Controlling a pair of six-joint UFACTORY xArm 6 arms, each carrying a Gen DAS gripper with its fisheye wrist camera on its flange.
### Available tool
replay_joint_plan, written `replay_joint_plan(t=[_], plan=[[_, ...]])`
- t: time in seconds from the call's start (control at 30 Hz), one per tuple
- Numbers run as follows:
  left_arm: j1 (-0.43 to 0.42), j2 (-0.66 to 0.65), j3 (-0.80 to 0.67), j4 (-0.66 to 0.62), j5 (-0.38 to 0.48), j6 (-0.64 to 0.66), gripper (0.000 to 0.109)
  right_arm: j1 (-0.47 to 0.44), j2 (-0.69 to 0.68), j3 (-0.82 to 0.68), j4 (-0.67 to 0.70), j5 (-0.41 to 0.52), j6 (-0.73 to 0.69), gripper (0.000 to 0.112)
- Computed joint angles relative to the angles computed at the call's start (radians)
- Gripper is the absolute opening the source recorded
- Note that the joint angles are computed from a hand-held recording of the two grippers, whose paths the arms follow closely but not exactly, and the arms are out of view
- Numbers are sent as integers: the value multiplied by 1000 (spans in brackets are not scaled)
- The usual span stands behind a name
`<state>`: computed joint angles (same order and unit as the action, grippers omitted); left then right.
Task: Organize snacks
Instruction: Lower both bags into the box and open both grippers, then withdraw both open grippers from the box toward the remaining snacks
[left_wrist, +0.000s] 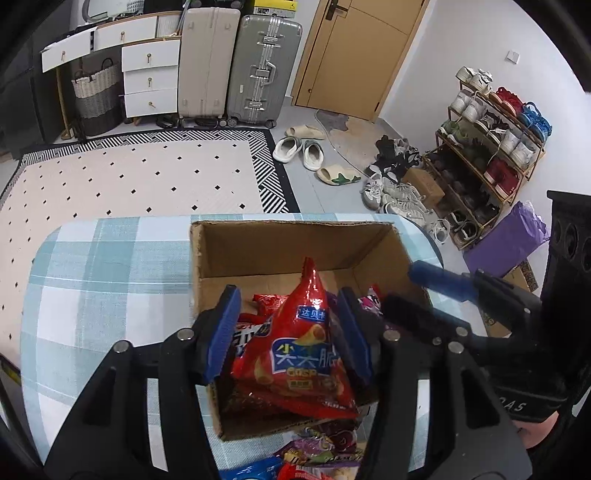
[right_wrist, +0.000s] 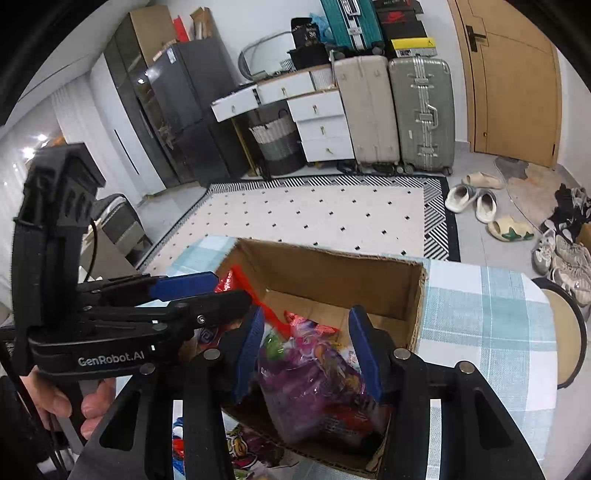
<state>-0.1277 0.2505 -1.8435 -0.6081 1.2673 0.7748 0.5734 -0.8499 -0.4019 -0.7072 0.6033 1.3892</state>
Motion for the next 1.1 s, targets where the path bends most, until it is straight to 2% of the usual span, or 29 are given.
replay_joint_plan(t=[0.03,0.17,0.23,0.3,0.43,0.57,0.67,0.7,0.87,0.97,1.1], plan=[[10,-11,8,-7,-3,6,63,22,-7,-9,-21,34,24,59],[54,-73,53,-35,-10,51,67,110,-64,-19,-77,130,96,60],[77,-129,111,-52,-38,75,79,188,-97,-28,-126,204,170,66],[102,-192,175,-83,-57,114,79,269,-115,-41,-174,279,235,72],[155,-316,285,-123,-72,189,80,502,-117,-90,-269,495,384,72],[238,-409,344,-189,-28,234,85,777,-51,-159,-376,724,542,74],[306,-482,397,-243,-3,281,94,956,38,-226,-420,897,649,86],[329,-508,417,-257,4,295,101,996,64,-243,-433,936,676,89],[510,-608,493,-358,132,388,102,1161,221,-355,-470,1108,780,94],[609,-628,510,-399,217,426,102,1237,300,-399,-488,1175,841,101],[767,-655,547,-454,315,528,102,1305,399,-455,-487,1213,894,101]])
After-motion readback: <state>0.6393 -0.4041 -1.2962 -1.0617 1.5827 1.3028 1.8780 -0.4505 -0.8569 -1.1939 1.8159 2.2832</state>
